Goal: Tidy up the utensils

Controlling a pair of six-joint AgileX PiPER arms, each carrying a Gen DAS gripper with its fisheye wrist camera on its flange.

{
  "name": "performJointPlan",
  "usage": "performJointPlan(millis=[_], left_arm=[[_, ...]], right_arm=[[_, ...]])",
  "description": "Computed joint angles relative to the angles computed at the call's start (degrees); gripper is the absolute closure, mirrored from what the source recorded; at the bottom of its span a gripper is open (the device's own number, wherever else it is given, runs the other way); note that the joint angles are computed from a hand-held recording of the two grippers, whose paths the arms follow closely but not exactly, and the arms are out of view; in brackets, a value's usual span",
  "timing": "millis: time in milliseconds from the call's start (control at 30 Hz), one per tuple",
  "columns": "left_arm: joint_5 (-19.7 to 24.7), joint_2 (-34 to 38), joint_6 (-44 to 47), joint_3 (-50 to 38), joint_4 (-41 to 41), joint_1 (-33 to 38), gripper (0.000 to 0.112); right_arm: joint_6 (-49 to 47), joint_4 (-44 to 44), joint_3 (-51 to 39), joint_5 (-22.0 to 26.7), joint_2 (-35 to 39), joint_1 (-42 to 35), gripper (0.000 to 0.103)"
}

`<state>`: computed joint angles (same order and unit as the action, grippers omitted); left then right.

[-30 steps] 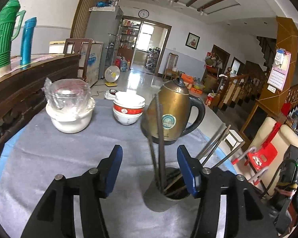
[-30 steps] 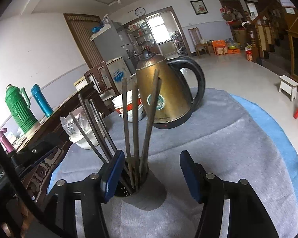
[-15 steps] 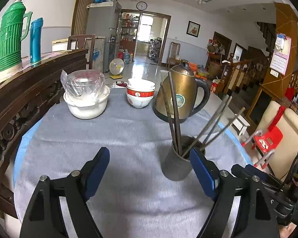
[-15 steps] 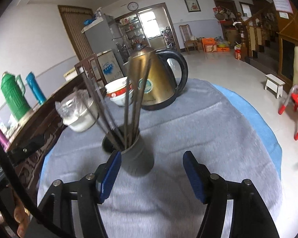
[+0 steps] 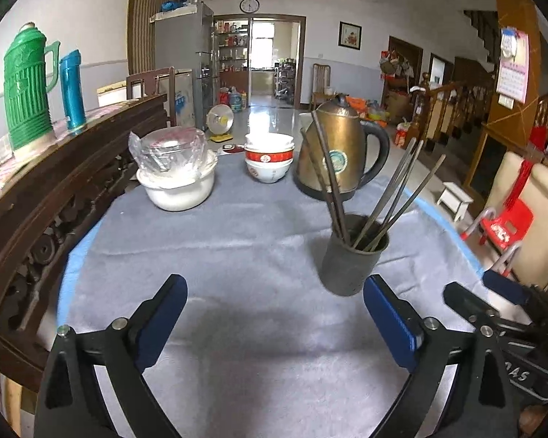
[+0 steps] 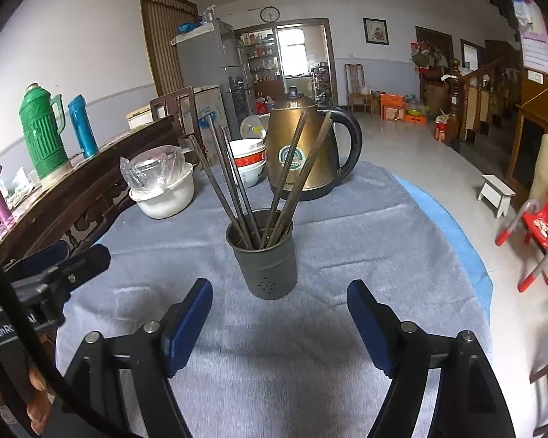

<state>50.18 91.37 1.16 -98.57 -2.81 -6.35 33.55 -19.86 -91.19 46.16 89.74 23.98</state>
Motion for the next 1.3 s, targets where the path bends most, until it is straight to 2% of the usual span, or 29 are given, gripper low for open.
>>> performJointPlan(millis=[267,467,1300], left_arm=[[1.5,-0.5,-0.8,0.2,2.4,-1.2,0.015],[3.0,-0.3,-0.7,-1.7,0.4,-1.1,0.015],[5.1,2.4,0.3,-6.9,-1.5,-1.5,0.011]], right_arm=[[4.2,-2.7,2.6,1.6,-2.4,0.7,0.023],[6.0,-5.3,3.1,2.0,-3.6,1.8,0.023],[5.7,-8.3,1.7,1.6,-2.9,3.3,0.023]])
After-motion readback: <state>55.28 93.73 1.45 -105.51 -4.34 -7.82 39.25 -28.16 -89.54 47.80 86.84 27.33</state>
